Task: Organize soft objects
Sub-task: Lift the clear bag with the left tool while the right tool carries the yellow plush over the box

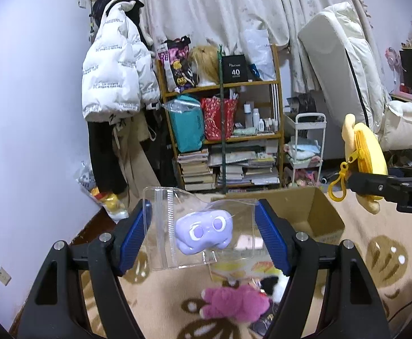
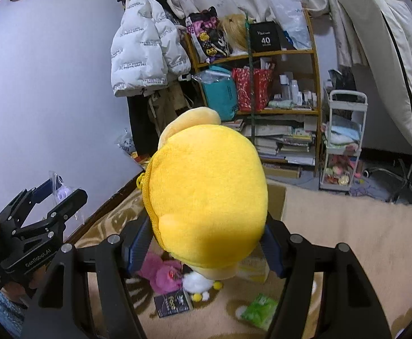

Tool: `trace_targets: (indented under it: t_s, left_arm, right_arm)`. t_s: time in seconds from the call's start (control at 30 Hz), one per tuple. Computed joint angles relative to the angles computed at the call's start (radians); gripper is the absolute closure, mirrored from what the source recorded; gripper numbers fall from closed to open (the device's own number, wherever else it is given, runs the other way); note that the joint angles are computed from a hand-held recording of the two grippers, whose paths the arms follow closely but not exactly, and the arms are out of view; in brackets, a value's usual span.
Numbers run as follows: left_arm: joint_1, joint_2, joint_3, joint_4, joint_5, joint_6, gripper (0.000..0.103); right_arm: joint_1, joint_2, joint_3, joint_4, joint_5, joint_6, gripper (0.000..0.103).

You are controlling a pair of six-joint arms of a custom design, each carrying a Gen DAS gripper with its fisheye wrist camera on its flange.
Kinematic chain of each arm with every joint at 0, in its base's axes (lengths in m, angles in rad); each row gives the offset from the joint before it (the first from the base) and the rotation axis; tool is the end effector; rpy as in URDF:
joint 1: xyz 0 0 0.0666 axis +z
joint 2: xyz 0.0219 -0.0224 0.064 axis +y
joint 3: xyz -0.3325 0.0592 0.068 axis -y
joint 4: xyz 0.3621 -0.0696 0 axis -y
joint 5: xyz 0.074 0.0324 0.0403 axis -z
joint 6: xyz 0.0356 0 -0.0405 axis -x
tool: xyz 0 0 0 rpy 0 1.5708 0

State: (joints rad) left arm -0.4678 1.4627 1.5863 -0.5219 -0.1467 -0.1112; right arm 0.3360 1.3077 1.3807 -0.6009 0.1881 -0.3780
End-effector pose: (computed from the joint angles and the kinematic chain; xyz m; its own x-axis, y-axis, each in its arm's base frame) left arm 0.4605 -0.2273 0.4706 -0.3079 0.2785 -0.9097 0.3622 0.9185 0.1586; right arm 0.4331 0.1438 0.4407 -0.5052 0.2076 -0.8376 0.0162 0.9728 0.2313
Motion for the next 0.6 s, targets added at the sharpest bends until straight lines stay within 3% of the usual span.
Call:
trace_targets:
  t_s: [0.3, 0.6]
  left_arm:
    - [-0.007, 0.107, 0.147, 0.006, -0.014, -0.036, 0.029]
    - [-0.004, 0.188, 0.207, 0.003, 0.013, 0.008, 0.029]
  right_arm:
    - [-0.032, 0.074, 0.09, -0.008, 0.002, 0.064, 0.031]
    - [-0.053, 0.098, 0.072, 0.043, -0.008, 0.06, 0.031]
